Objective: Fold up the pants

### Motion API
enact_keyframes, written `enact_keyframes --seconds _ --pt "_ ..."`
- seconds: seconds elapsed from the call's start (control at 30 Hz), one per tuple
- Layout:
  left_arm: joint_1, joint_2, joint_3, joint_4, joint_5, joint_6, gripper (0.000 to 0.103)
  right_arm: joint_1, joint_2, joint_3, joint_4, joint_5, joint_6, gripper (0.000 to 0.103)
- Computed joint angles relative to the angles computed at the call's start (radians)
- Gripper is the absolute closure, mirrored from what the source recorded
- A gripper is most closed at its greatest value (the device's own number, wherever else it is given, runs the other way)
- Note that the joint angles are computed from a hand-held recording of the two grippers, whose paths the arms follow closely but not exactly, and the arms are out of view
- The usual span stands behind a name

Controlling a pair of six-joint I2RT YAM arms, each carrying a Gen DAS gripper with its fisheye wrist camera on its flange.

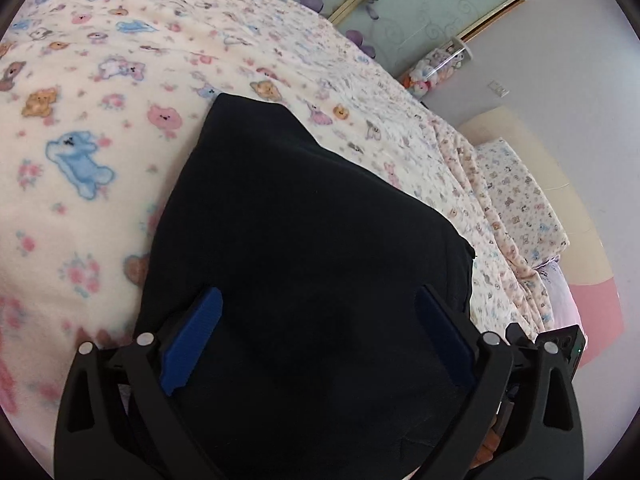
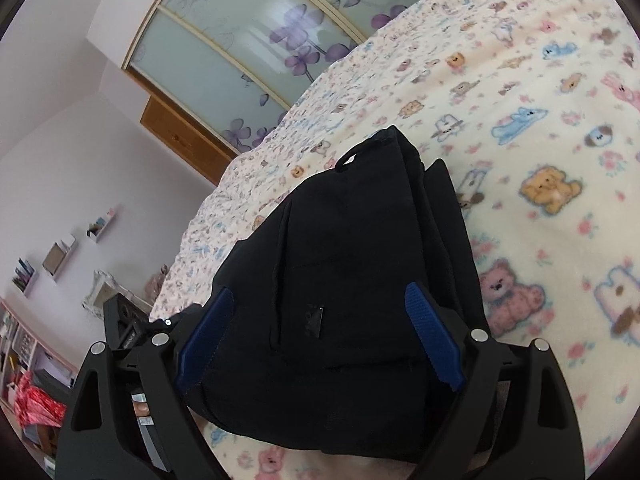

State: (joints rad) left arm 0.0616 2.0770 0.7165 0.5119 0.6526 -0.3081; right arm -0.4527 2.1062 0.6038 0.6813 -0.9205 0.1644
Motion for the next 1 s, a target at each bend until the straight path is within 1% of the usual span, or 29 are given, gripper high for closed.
enact_keyframes --seconds 0.03,0.1,0.17,0.2,0.23,0.27,0.3,0.37,0.4,0.43,0.5,0.53,0.57,0.63,0.67,0.73,0.77,0.83,0.9,0.97,1.0 --pt "-0.005 -0.012 -0.012 0.005 -0.013 0.006 0.004 -0.009 -0.012 0.003 -0.028 -0.015 -0.002 0.013" --pt "-0.019 -0.086 -0.069 0.009 -0.064 0.03 0.005 -0.054 -0.066 -0.009 -0.098 -0.071 -0.012 0.013" --pt "-0.027 -0.189 -0.155 0.032 -0.107 0.057 0.005 -0.107 -0.106 -0.056 -0.064 -0.159 -0.013 0.013" --pt "-0.033 -0.243 -0.203 0.056 -0.12 0.068 0.005 -0.141 -0.136 -0.094 -0.038 -0.215 -0.022 0.013" --pt "-0.042 -0.305 -0.268 0.099 -0.139 0.082 0.005 -0.158 -0.156 -0.114 -0.033 -0.246 -0.031 0.012" --pt "-0.052 -0.358 -0.325 0.132 -0.156 0.095 0.004 -0.178 -0.187 -0.134 -0.088 -0.281 -0.084 0.01" --pt "-0.072 -0.415 -0.391 0.175 -0.178 0.108 0.002 -0.18 -0.195 -0.143 -0.112 -0.294 -0.111 0.01" --pt "-0.109 -0.463 -0.459 0.221 -0.211 0.111 0.002 -0.178 -0.213 -0.159 -0.183 -0.293 -0.185 0.01" --pt "-0.129 -0.472 -0.483 0.239 -0.228 0.108 0.002 -0.171 -0.211 -0.173 -0.188 -0.285 -0.21 0.01" --pt "-0.16 -0.468 -0.502 0.259 -0.263 0.102 0.002 -0.16 -0.206 -0.186 -0.172 -0.265 -0.215 0.01" --pt "-0.212 -0.417 -0.511 0.302 -0.335 0.105 0.002 -0.12 -0.179 -0.19 -0.139 -0.189 -0.214 0.008" --pt "-0.238 -0.369 -0.488 0.296 -0.381 0.111 0.002 -0.102 -0.155 -0.175 -0.154 -0.146 -0.219 0.008" --pt "-0.251 -0.316 -0.453 0.274 -0.406 0.111 0.002 -0.086 -0.11 -0.148 -0.162 -0.125 -0.225 0.008" --pt "-0.259 -0.229 -0.404 0.266 -0.415 0.107 0.002 -0.091 -0.078 -0.138 -0.15 -0.137 -0.243 0.008" --pt "-0.275 -0.186 -0.396 0.302 -0.442 0.111 0.002 -0.092 -0.064 -0.14 -0.126 -0.141 -0.243 0.008" --pt "-0.305 -0.163 -0.389 0.324 -0.491 0.109 0.002 -0.092 -0.05 -0.155 -0.08 -0.139 -0.243 0.007" --pt "-0.309 -0.156 -0.386 0.328 -0.499 0.105 0.002 -0.094 -0.046 -0.159 -0.071 -0.142 -0.252 0.006" --pt "-0.295 -0.146 -0.388 0.346 -0.475 0.102 0.002 -0.103 -0.024 -0.152 -0.062 -0.175 -0.271 0.002" --pt "-0.283 -0.15 -0.394 0.355 -0.451 0.097 0.002 -0.12 0.001 -0.133 -0.081 -0.225 -0.281 0.001" --pt "-0.28 -0.178 -0.406 0.34 -0.447 0.101 0.002 -0.14 -0.015 -0.118 -0.159 -0.258 -0.294 0.001" --pt "-0.279 -0.209 -0.425 0.33 -0.451 0.107 0.002 -0.157 -0.039 -0.112 -0.231 -0.264 -0.305 0.001"
